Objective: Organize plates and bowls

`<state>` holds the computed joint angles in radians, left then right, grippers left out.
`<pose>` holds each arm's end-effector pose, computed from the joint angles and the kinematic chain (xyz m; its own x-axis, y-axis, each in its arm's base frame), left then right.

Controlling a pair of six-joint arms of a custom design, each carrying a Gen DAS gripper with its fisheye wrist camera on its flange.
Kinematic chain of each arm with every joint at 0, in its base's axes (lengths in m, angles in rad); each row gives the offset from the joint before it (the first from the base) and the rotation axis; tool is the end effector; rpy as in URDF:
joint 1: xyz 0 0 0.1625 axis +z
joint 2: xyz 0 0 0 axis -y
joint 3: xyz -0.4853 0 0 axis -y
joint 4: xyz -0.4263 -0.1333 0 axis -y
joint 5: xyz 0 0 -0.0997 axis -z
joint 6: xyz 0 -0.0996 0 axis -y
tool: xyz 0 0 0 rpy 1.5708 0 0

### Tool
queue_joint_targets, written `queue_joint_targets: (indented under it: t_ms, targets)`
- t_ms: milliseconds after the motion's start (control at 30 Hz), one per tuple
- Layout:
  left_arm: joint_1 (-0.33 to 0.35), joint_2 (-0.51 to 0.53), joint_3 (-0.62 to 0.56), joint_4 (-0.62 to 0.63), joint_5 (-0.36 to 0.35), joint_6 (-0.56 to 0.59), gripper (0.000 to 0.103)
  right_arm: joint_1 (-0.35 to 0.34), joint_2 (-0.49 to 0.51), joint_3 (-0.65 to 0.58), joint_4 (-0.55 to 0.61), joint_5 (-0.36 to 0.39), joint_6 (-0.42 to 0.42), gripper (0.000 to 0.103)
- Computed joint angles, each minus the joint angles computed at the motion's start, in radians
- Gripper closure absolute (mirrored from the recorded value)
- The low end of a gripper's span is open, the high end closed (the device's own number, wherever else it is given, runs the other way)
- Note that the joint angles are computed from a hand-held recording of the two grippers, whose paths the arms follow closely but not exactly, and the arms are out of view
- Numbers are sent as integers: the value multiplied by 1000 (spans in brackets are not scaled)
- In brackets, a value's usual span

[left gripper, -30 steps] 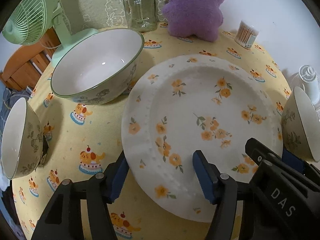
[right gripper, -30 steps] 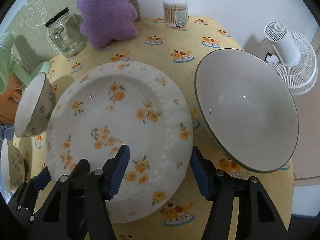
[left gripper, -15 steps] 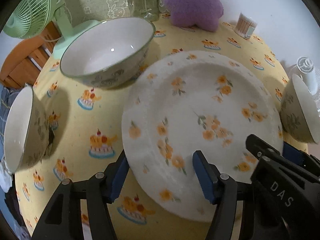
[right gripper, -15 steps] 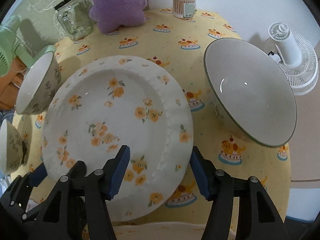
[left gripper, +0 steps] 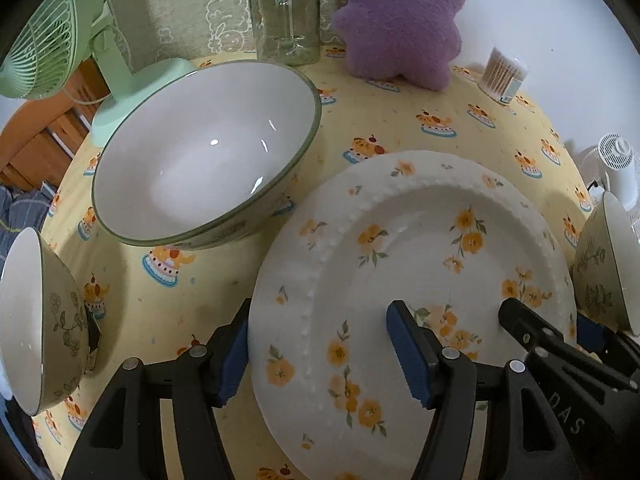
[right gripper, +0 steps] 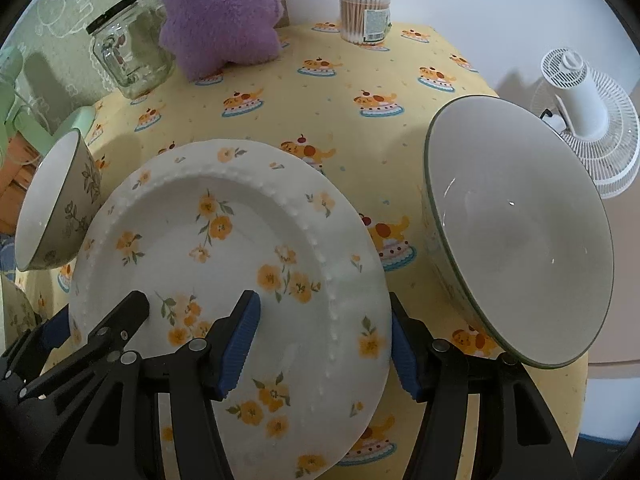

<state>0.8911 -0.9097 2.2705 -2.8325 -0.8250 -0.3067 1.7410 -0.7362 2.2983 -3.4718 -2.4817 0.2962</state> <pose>-0.1447 -0.4987 0.0460 -0.6933 0.2563 -0.6736 0.4365 0.8930 -0.1095 0.1347 -0.4615 0.0376 -0.6670 0.4196 0.6156 0.0365 0.8438 -0.5355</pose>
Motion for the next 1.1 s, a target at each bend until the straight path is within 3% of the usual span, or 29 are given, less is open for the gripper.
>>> queue_joint_targets:
  t_ms: [500,1100]
  targets:
    - [-42,-98,52,107,-8,-75,39,45,-52,27,81,-3,34,39]
    - [-186,-241,174,223,5,-238,39,150,-133,159,133,-2,148,39]
